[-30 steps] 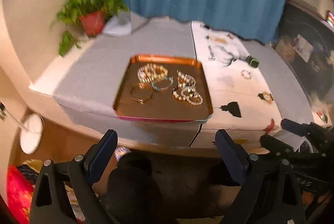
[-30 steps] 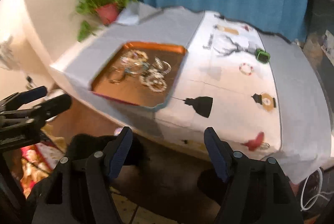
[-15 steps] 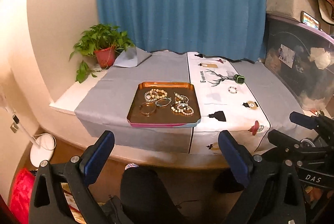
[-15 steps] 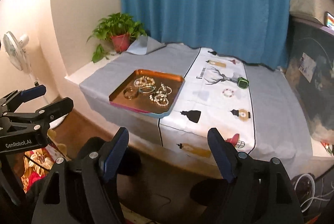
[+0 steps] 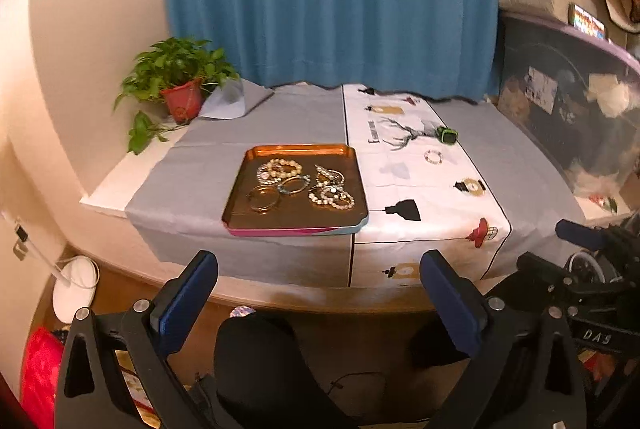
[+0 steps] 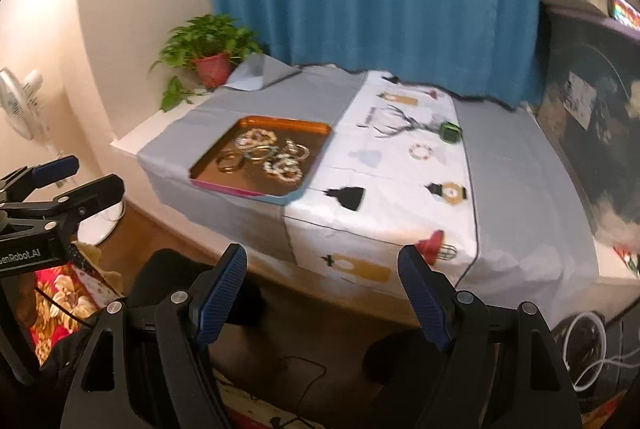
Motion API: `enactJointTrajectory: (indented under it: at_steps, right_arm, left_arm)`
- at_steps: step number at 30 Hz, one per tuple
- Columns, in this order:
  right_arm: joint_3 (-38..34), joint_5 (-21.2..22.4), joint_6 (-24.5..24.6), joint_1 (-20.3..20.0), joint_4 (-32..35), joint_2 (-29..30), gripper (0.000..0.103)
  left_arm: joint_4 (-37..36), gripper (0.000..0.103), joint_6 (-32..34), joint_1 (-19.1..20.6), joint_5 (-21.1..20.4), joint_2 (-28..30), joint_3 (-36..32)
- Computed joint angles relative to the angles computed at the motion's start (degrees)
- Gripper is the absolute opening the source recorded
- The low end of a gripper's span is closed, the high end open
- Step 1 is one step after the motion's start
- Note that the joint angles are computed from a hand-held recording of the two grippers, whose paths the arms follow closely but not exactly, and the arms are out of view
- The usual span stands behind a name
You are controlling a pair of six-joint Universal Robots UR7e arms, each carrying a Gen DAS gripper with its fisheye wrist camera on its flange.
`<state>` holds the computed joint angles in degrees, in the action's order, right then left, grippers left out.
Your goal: Organize jewelry
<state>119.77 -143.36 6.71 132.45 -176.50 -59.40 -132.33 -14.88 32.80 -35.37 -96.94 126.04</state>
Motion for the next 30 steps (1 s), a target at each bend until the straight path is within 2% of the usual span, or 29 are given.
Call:
enactJointTrajectory:
  at_steps: [8, 12, 14, 17, 23, 25, 30]
  right_arm:
    - [1.98, -1.59, -0.05, -7.2, -2.16, -3.82, 0.079]
    - [2.63, -2.03, -0.67, -12.48, -2.49, -5.96, 0.079]
    - [2.4, -2.03, -1.7, -14.67, -2.93, -6.47, 0.079]
    - [0.99, -1.57, -5.85, -18.46, -5.92, -6.19, 0.079]
    - [-6.16, 4.11, -15.59, -26.86, -10.1, -2.69, 0.079]
    - [-10.04, 5.79, -18.23, -29.38, -9.91, -0.66, 0.079]
    - [-21.76, 11.04, -21.13, -34.14, -4.86, 5.13, 0.079]
  left_arm:
    - [-6.21, 0.1, 6.85, 6.12, -6.57, 15.23, -8.18]
    - [-8.56, 0.1, 10.45, 8.66, -8.49, 23.96, -14.36]
    - [-10.17, 0.1, 12.81, 10.14, -10.3, 29.55, -19.05]
    - [-10.2, 0.1, 14.83, 12.32, -13.57, 36.78, -26.06]
    - [-3.0, 0.1, 15.4, 17.37, -19.94, 52.82, -44.56]
    - [-0.42, 0.1, 15.83, 18.47, -19.8, 57.65, -50.28]
    - [7.48, 0.099, 17.81, 20.73, -17.54, 69.31, -65.45]
